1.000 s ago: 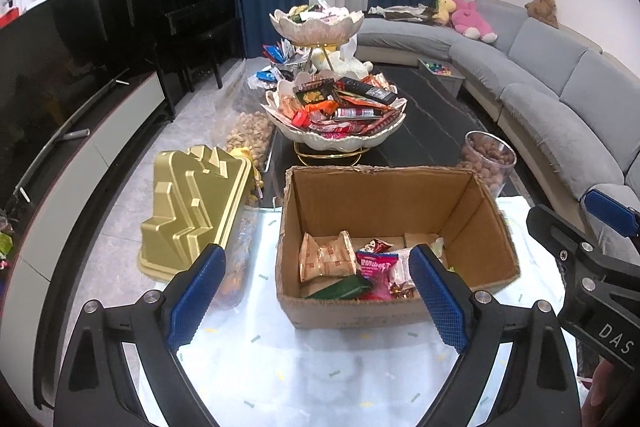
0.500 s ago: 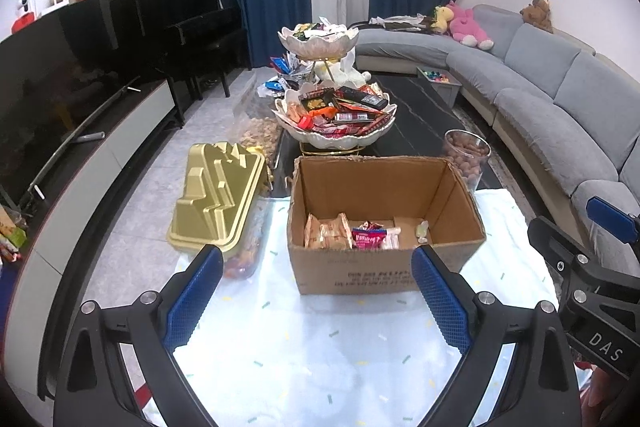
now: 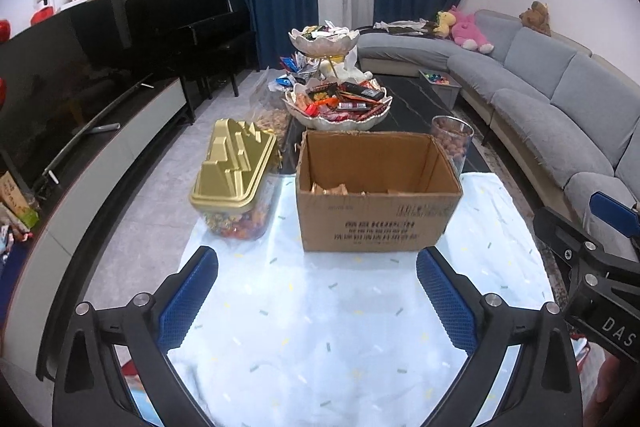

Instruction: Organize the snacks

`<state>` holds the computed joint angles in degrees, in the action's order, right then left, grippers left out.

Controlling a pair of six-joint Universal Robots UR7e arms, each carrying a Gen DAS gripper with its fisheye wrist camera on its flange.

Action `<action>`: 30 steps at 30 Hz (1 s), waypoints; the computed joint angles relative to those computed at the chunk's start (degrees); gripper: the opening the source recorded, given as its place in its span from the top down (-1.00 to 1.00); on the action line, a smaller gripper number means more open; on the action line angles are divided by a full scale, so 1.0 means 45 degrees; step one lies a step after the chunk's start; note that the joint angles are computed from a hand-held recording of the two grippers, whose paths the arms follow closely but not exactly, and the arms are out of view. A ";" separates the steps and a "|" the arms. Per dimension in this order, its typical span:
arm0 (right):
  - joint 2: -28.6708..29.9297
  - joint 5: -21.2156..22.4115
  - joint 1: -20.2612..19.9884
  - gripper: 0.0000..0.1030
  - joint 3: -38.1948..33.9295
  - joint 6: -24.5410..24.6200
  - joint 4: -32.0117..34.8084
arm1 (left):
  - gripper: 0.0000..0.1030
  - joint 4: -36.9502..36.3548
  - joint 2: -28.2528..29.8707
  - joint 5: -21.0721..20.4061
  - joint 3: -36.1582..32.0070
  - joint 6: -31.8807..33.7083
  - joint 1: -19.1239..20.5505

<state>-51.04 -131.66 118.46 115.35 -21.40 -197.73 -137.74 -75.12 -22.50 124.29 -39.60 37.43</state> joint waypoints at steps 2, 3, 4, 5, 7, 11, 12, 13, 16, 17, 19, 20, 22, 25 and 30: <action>-0.0210 0.0001 0.0055 -0.65 0.0412 0.0123 -0.0099 | -0.98 0.0639 -0.0259 -0.0094 0.0230 -0.0700 -0.0231; -0.0343 0.0005 0.0082 -0.65 0.0648 0.0221 -0.0130 | -0.98 0.0857 -0.0357 -0.0109 0.0353 -0.0957 -0.0328; -0.0473 0.0008 0.0099 -0.65 0.0866 0.0307 -0.0149 | -0.99 0.1303 -0.0482 -0.0107 0.0477 -0.1397 -0.0478; -0.0568 0.0009 0.0109 -0.65 0.1032 0.0371 -0.0172 | -0.99 0.1599 -0.0556 -0.0118 0.0545 -0.1683 -0.0582; -0.0699 -0.0031 0.0155 -0.65 0.1337 0.0444 -0.0307 | -0.99 0.2294 -0.0797 -0.0133 0.0763 -0.2387 -0.0835; -0.0964 -0.0185 0.0229 -0.65 0.1940 0.0539 -0.0435 | -0.99 0.3383 -0.1131 -0.0272 0.1126 -0.3397 -0.1284; -0.1065 -0.0222 0.0252 -0.65 0.2122 0.0637 -0.0434 | -0.99 0.3616 -0.1245 -0.0424 0.1242 -0.3664 -0.1419; -0.1213 -0.0229 0.0280 -0.65 0.2330 0.0775 -0.0373 | -0.99 0.3736 -0.1327 -0.0544 0.1349 -0.3853 -0.1534; -0.1544 -0.0330 0.0438 -0.65 0.2722 0.1039 -0.0198 | -0.99 0.4330 -0.1618 -0.0829 0.1622 -0.4557 -0.1917; -0.1660 -0.0386 0.0499 -0.65 0.2819 0.1124 -0.0090 | -0.99 0.4533 -0.1709 -0.0957 0.1676 -0.4770 -0.2042; -0.1912 -0.0505 0.0613 -0.65 0.3079 0.1368 0.0152 | -0.99 0.5159 -0.1926 -0.1172 0.1751 -0.5342 -0.2304; -0.2121 -0.0537 0.0673 -0.65 0.3207 0.1605 0.0475 | -0.99 0.5405 -0.2034 -0.1298 0.1785 -0.5517 -0.2417; -0.2412 -0.0567 0.0754 -0.65 0.3431 0.1991 0.0869 | -0.99 0.5925 -0.2245 -0.1568 0.1850 -0.5914 -0.2681; -0.2961 -0.0720 0.0971 -0.65 0.3732 0.2638 0.1599 | -0.99 0.6552 -0.2550 -0.1962 0.1921 -0.6440 -0.3090; -0.3680 -0.0998 0.1318 -0.65 0.4087 0.3423 0.2551 | -0.99 0.7484 -0.2896 -0.2543 0.1956 -0.7349 -0.3701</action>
